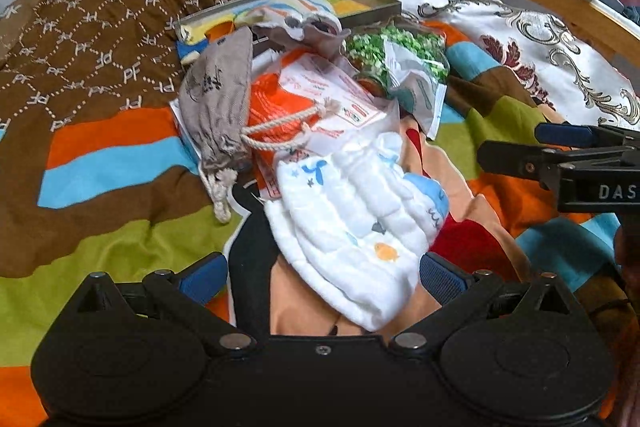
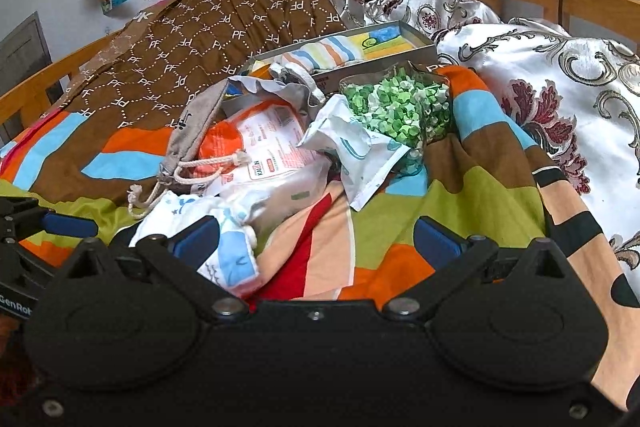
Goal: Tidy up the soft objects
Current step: 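Lower both open tools over the pile toward the white cloth and paper packet, then grasp the white muslin cloth with the left tool while the right tool grasps the white-and-blue paper packet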
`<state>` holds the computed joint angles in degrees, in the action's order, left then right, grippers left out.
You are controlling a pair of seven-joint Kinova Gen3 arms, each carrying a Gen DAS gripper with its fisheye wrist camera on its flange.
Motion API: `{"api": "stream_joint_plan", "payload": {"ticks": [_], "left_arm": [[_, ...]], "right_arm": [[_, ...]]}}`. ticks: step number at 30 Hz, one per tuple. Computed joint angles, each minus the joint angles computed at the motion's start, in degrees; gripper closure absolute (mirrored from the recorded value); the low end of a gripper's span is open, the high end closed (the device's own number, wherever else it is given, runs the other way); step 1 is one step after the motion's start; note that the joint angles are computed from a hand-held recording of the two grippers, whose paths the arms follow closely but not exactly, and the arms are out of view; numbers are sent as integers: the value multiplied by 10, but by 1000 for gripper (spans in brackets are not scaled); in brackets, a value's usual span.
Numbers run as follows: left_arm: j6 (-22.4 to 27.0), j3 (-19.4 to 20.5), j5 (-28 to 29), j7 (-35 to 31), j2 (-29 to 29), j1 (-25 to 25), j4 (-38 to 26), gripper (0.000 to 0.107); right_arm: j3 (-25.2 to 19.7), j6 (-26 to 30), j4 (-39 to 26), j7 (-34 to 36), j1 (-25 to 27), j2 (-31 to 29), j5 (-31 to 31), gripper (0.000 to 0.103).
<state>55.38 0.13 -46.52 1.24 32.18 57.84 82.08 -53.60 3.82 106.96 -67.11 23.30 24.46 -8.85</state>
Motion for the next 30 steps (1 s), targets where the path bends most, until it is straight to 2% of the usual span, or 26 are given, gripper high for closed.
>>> {"api": "stream_joint_plan", "payload": {"ticks": [2,6,11,14,19,23,27,30], "left_arm": [[-9,3,6,-4,-1,-7,1,5],[-30,5,20,-12,-2,-18,-1,6],[-46,5,48,-27,-2,-31,-5,6],[-56,3,62,-35,-3,-39,-6,13],[-77,3,92,-51,-7,-57,-1,24],[-93,-2,116,-47,-9,-67,4,30],[-97,-6,125,-56,-8,-72,-1,39],[-103,-7,134,-62,-9,-79,-3,52]], "right_arm": [[8,-6,0,-1,-8,1,2,1],[53,-23,-5,-21,-52,2,16,1],[63,-56,-7,-51,-67,19,53,1],[56,-82,-7,-64,-64,38,82,1],[108,-116,-17,-88,-113,47,110,1],[164,-101,-38,-110,-164,51,120,1],[175,-88,-60,-138,-179,68,144,1],[171,-72,-81,-160,-179,84,161,9]]}}
